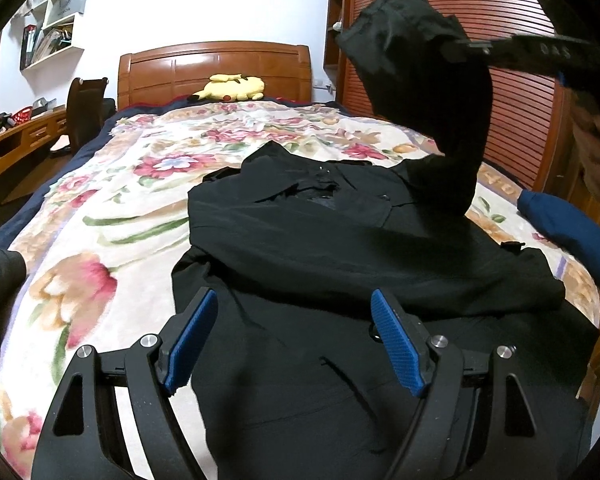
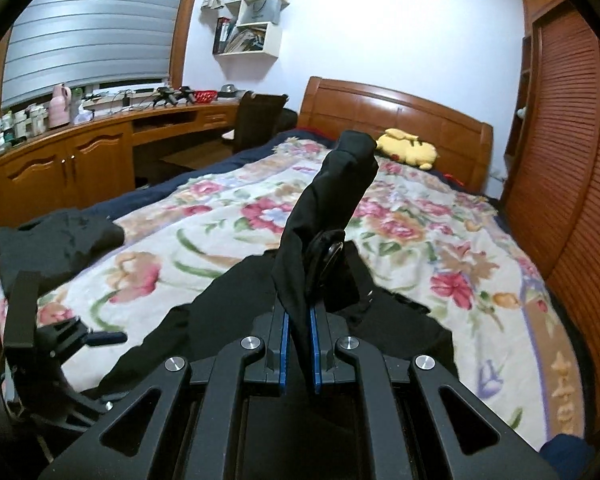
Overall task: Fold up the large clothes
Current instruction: 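Lift the sleeve and lay it across the coat with the right tool, release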
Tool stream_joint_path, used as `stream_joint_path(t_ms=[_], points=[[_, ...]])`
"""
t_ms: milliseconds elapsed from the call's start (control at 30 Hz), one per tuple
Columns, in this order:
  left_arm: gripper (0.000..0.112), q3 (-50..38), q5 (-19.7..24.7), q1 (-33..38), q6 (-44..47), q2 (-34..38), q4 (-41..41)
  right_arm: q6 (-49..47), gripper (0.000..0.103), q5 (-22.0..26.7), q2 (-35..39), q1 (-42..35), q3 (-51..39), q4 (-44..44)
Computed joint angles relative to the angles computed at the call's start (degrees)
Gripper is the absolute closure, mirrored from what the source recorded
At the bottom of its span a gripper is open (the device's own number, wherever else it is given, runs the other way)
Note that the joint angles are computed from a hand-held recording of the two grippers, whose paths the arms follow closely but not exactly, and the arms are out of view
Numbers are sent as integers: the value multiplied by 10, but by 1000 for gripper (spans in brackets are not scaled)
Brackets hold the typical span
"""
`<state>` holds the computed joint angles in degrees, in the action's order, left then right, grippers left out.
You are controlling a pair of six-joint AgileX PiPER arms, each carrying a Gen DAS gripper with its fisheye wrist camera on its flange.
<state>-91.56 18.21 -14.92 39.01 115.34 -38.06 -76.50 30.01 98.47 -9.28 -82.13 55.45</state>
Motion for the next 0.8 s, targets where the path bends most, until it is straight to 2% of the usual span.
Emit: stream_joint_path(t_ms=[433, 700, 800], points=[[32, 37, -15, 13, 18, -24, -17, 47, 94, 36, -2, 7, 50, -45], [32, 63, -19, 29, 90, -42, -90, 90, 94, 25, -3, 19, 79, -75], [32, 67, -21, 31, 100, -45, -94, 106, 94, 21, 0, 24, 89, -85]])
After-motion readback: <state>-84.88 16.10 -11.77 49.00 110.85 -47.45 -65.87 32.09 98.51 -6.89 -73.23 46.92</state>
